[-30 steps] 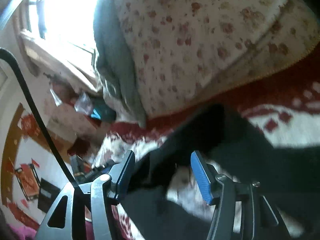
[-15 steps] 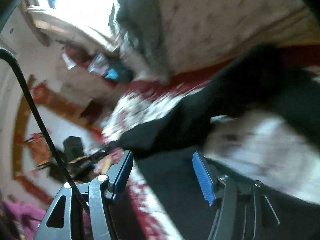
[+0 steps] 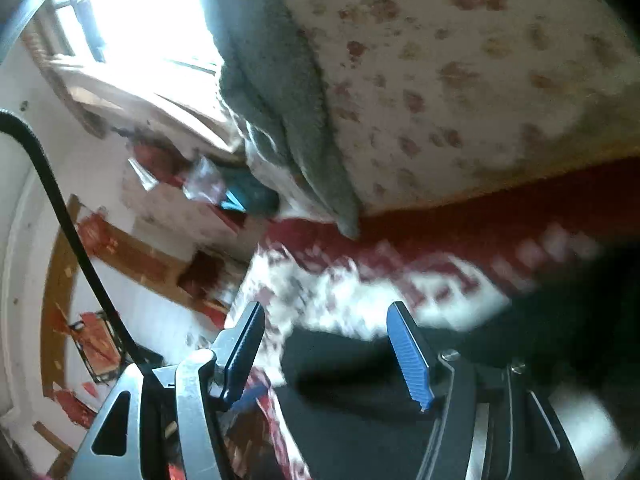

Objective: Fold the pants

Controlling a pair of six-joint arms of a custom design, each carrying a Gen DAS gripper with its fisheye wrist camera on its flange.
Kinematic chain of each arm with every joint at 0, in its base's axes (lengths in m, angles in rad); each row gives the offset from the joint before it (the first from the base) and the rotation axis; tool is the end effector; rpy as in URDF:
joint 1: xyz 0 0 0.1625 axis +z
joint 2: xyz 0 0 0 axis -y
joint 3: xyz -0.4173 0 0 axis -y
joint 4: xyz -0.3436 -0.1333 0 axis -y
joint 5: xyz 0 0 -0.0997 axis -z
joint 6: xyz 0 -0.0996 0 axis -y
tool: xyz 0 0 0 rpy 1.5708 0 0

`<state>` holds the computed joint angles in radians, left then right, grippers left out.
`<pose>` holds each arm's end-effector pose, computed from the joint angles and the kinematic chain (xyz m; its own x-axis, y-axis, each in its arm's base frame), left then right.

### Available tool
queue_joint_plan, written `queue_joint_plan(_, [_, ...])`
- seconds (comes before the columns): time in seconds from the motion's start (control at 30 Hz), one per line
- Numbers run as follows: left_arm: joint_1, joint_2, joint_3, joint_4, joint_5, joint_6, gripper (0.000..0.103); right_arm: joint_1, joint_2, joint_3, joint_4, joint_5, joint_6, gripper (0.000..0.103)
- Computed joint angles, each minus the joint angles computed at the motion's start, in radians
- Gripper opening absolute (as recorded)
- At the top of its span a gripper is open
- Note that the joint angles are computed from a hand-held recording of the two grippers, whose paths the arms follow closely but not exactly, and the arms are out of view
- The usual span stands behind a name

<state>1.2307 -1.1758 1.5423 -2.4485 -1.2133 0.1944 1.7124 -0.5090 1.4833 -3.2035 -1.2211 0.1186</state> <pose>-0.0463 -0.6349 0.3919 -0.8663 0.3071 -0.3940 0.4671 0.7775 -0.4211 0.2636 -0.6630 0.0686 -0.9074 -0.2451 -0.3415 -0.0043 0.8178 -0.5755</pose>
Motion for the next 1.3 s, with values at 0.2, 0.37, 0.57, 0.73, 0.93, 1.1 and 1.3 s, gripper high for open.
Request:
queue_joint_plan(0.2, [0.000, 0.031, 0.007, 0.011, -0.008, -0.074, 0.060, -0.042, -0.238, 0.451, -0.272, -0.157, 0.008, 0.068])
queue_joint_plan(0.37, [-0.012, 0.049, 0.009, -0.041, 0.031, -0.031, 0.062, 0.003, -0.384, 0.634, -0.360, -0.567, -0.100, 0.074])
queue_joint_plan(0.57, [-0.033, 0.102, -0.046, -0.035, 0.115, 0.133, 0.062, 0.043, -0.405, 0.546, -0.107, -0.797, -0.307, 0.074])
queue_joint_plan(0.73, [-0.034, 0.160, -0.150, 0.092, 0.135, 0.230, 0.063, 0.030, -0.349, 0.408, 0.044, -0.741, -0.422, 0.074])
queue_joint_plan(0.93, [-0.027, 0.226, -0.219, 0.166, 0.216, 0.300, 0.063, -0.033, -0.258, 0.217, 0.260, -0.614, -0.409, 0.031])
queue_joint_plan(1.1, [-0.031, 0.263, -0.193, 0.067, 0.296, 0.421, 0.005, -0.005, -0.258, 0.238, 0.186, -0.668, -0.483, 0.007])
queue_joint_plan(1.3, [-0.015, 0.232, -0.235, 0.099, 0.159, 0.369, 0.001, 0.075, -0.315, 0.314, 0.083, -0.790, -0.545, 0.005])
